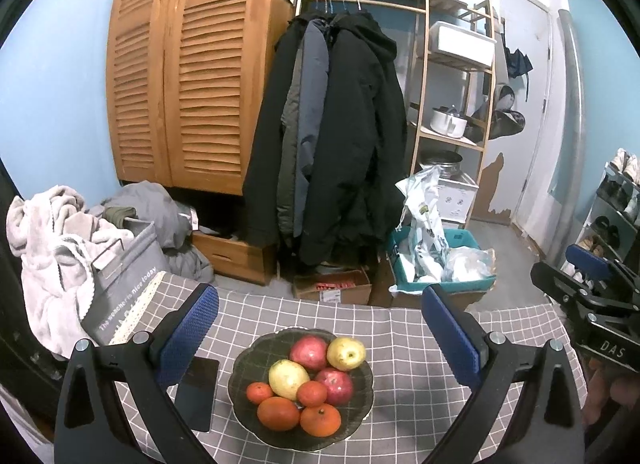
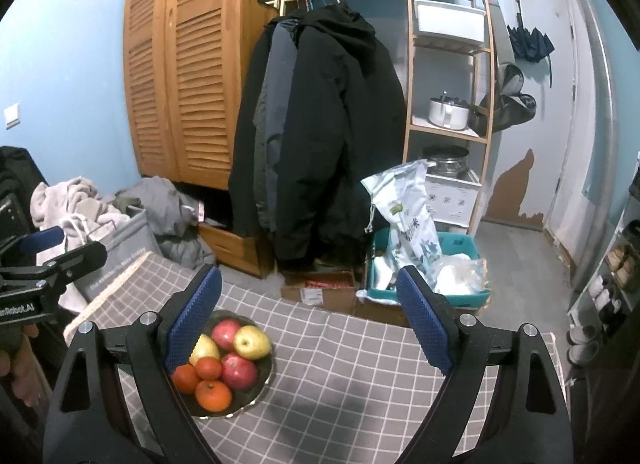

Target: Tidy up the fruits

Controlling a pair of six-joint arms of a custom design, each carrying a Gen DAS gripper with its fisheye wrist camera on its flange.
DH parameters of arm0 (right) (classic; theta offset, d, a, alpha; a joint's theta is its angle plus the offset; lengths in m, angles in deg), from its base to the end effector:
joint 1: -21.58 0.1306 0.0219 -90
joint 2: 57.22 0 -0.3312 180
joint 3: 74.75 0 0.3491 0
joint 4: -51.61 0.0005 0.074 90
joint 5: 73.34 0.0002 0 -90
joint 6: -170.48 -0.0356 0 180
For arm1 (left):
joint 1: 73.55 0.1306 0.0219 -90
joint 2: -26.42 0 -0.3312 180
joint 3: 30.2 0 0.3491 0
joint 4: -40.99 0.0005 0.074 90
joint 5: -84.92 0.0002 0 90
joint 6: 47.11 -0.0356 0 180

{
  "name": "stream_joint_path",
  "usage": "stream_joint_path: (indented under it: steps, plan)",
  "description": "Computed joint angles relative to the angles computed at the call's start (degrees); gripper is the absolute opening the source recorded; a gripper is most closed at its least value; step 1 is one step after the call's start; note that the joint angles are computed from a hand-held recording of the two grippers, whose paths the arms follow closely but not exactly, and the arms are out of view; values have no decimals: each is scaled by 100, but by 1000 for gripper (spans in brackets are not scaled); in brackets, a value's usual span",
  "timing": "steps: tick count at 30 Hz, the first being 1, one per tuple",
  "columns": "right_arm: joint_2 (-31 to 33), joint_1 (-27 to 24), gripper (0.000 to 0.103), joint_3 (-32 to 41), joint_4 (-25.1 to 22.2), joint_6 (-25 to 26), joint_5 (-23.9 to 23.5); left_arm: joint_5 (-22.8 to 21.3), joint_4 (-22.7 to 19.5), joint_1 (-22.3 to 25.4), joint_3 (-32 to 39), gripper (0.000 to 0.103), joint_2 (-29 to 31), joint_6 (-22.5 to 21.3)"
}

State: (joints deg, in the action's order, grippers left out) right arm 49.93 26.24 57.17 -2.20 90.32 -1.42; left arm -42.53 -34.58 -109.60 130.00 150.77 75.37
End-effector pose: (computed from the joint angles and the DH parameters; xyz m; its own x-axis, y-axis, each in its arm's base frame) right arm 0.5281 0.0536 0.5408 -0.4173 -0.1970 -0.8872 -0.4252 0.9051 -0.0010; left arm 0.4735 -0.3185 0.5430 -0.4837 -0.1752 -0.8575 -0.2023 0.9756 -0.0853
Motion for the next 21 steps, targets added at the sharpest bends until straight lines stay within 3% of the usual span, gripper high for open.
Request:
stream_joint_path:
  steps: [21]
  plan:
    - [43,31,88,92,-14,2,-22,-23,83,-16,-62,102,-13,-66]
